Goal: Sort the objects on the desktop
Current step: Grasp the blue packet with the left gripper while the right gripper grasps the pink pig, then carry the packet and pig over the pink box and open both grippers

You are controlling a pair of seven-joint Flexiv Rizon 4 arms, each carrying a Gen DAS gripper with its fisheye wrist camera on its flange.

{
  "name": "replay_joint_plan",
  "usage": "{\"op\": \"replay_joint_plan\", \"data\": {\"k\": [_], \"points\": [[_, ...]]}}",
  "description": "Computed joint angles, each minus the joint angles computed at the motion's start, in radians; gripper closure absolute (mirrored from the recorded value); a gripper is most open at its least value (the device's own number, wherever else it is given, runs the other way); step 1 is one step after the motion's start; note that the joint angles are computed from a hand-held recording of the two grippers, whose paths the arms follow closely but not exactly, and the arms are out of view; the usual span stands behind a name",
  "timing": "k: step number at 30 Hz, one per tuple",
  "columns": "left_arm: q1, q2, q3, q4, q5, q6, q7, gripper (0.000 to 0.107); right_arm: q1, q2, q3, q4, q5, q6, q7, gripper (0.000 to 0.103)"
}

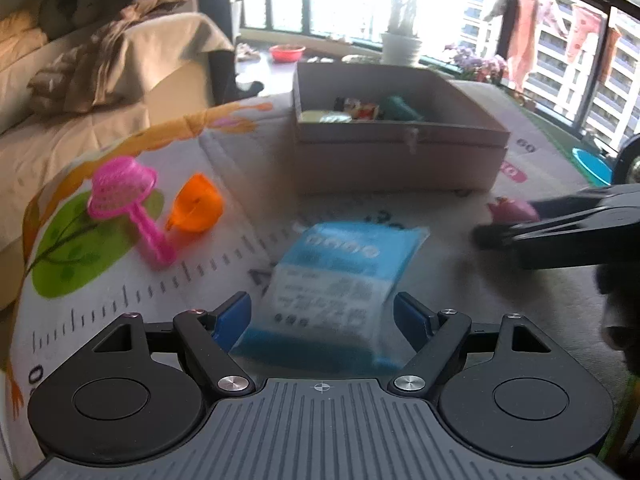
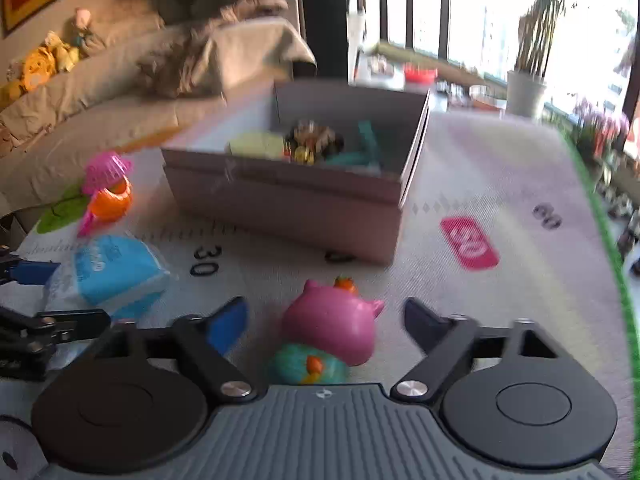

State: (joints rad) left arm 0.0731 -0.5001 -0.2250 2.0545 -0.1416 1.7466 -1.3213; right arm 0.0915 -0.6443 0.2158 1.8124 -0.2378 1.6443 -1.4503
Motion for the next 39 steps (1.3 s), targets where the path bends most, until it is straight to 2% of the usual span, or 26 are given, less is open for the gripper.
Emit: {"op": "replay_joint_plan", "data": {"k": [1, 2, 3, 5, 7, 10, 13, 16, 19, 22, 24, 26, 28, 30, 32, 34, 36, 39], "points": [[0.003, -0.004, -0.006, -0.004, 0.007, 0.006, 0.006, 0.023, 0.016, 0.0, -0.017, -0.004, 0.0, -0.017, 0.01, 0.037], [-0.011, -0.008, 0.006, -0.013, 0.008, 0.005, 0.009, 0.023, 0.043, 0.004, -0.054, 0.01, -0.021, 0.013, 0.032, 0.042], [-0.035, -0.014, 0.031, -0.025, 0.005, -0.002, 0.009, 0.023, 0.053, 0.011, -0.058, 0.012, -0.01, 0.0, 0.014, 0.053], [-0.075, -0.027, 0.069, -0.047, -0.008, -0.019, 0.003, 0.027, 0.016, 0.019, -0.009, 0.018, -0.014, -0.013, -0.006, 0.054], [-0.095, -0.034, 0.089, -0.058, -0.02, -0.03, -0.003, 0.037, -0.01, 0.037, 0.025, 0.039, -0.016, -0.022, -0.031, 0.055], [-0.058, -0.022, 0.049, -0.036, -0.008, -0.024, 0.016, 0.046, -0.104, 0.048, 0.143, 0.034, 0.0, -0.091, -0.097, 0.055], [-0.024, 0.007, 0.016, -0.001, 0.015, -0.006, 0.042, 0.047, -0.209, 0.066, 0.272, 0.024, 0.059, -0.161, -0.191, 0.055], [0.058, 0.037, -0.074, 0.019, 0.038, 0.03, 0.059, 0.047, -0.298, 0.088, 0.371, 0.02, 0.129, -0.149, -0.284, 0.055], [0.079, 0.04, -0.102, -0.026, 0.072, 0.085, 0.064, 0.048, -0.347, 0.1, 0.425, 0.003, 0.198, -0.09, -0.338, 0.055], [0.041, -0.003, -0.075, -0.136, 0.115, 0.119, 0.1, 0.047, -0.342, 0.101, 0.418, -0.015, 0.233, -0.009, -0.355, 0.055], [0.0, -0.061, -0.052, -0.245, 0.121, 0.108, 0.133, 0.047, -0.301, 0.101, 0.364, -0.02, 0.218, 0.036, -0.327, 0.055], [-0.037, -0.125, -0.039, -0.353, 0.106, 0.086, 0.156, 0.047, -0.281, 0.092, 0.332, -0.035, 0.198, 0.038, -0.29, 0.055], [-0.105, -0.205, 0.015, -0.48, 0.064, 0.07, 0.168, 0.043, -0.274, 0.078, 0.316, -0.05, 0.172, 0.035, -0.263, 0.055], [-0.153, -0.244, 0.065, -0.549, 0.014, 0.021, 0.165, 0.039, -0.216, 0.082, 0.236, -0.05, 0.152, 0.051, -0.223, 0.055], [-0.121, -0.24, 0.03, -0.527, 0.001, 0.013, 0.16, 0.031, -0.184, 0.085, 0.183, -0.044, 0.132, 0.066, -0.191, 0.055], [-0.075, -0.211, -0.009, -0.453, 0.015, 0.045, 0.159, 0.017, -0.19, 0.08, 0.173, -0.045, 0.109, 0.065, -0.168, 0.055], [-0.046, -0.18, -0.014, -0.379, 0.031, 0.07, 0.153, 0.014, -0.185, 0.067, 0.155, -0.059, 0.089, 0.05, -0.138, 0.055], [-0.056, -0.131, 0.038, -0.287, 0.016, 0.063, 0.125, 0.012, -0.156, 0.035, 0.123, -0.107, 0.07, 0.008, -0.098, 0.055]]}}
